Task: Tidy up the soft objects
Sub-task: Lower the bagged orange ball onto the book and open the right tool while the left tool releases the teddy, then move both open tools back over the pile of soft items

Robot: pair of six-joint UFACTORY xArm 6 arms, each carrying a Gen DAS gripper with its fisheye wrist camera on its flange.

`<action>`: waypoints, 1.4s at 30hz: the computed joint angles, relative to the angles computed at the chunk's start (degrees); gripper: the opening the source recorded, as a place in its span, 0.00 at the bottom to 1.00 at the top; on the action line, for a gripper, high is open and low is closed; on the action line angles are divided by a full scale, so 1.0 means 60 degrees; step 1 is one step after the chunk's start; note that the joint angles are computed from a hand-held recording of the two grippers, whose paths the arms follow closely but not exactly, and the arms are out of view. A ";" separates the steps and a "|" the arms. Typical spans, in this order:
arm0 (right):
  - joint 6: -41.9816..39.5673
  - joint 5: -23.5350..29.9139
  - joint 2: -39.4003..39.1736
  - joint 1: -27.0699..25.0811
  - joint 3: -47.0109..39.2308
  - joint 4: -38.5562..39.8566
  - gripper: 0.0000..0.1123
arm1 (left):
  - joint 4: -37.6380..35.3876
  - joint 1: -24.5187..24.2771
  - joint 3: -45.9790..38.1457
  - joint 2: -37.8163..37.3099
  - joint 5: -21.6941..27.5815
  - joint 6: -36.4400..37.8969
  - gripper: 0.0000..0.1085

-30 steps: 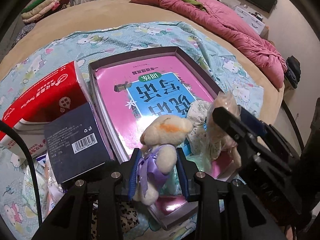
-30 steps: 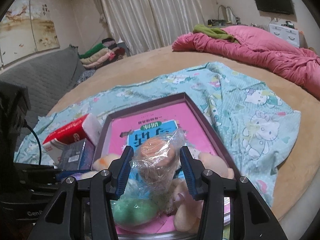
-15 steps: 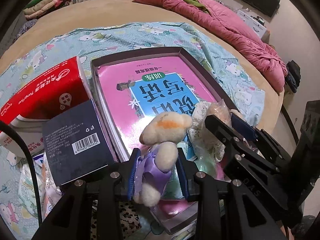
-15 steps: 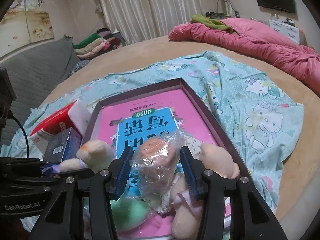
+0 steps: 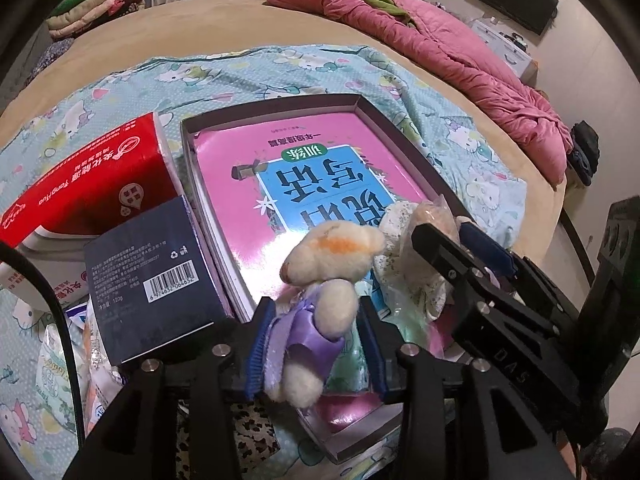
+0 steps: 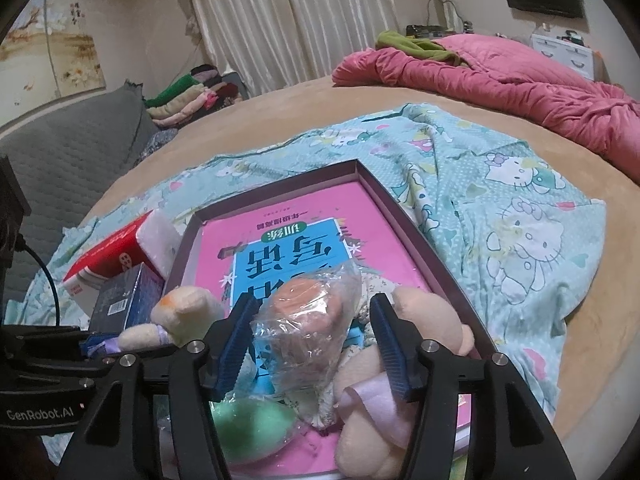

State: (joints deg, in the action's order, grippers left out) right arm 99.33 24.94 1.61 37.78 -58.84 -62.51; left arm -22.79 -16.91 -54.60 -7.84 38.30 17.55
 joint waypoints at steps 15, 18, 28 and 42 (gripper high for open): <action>0.1810 0.0038 -0.0694 -0.0130 0.0504 -0.1289 0.66 | 0.0150 -0.0212 0.0372 -0.0514 -0.0076 0.0175 0.45; 0.1909 0.0161 -0.0779 -0.0075 0.0530 -0.1405 0.67 | 0.0211 -0.0208 0.0507 -0.0711 -0.0092 0.0151 0.49; 0.2064 0.0942 -0.1182 0.0367 0.0578 -0.1735 0.68 | 0.0285 -0.0076 0.0925 -0.1494 -0.0161 0.0167 0.57; 0.1406 0.2068 -0.1627 0.1269 0.0104 -0.1283 0.74 | 0.0399 0.0657 0.1613 -0.2796 -0.0189 0.0276 0.66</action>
State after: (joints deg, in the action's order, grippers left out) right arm 107.77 37.34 -8.15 45.39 -58.22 -70.21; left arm -20.39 -12.97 -44.92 -24.61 37.16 19.21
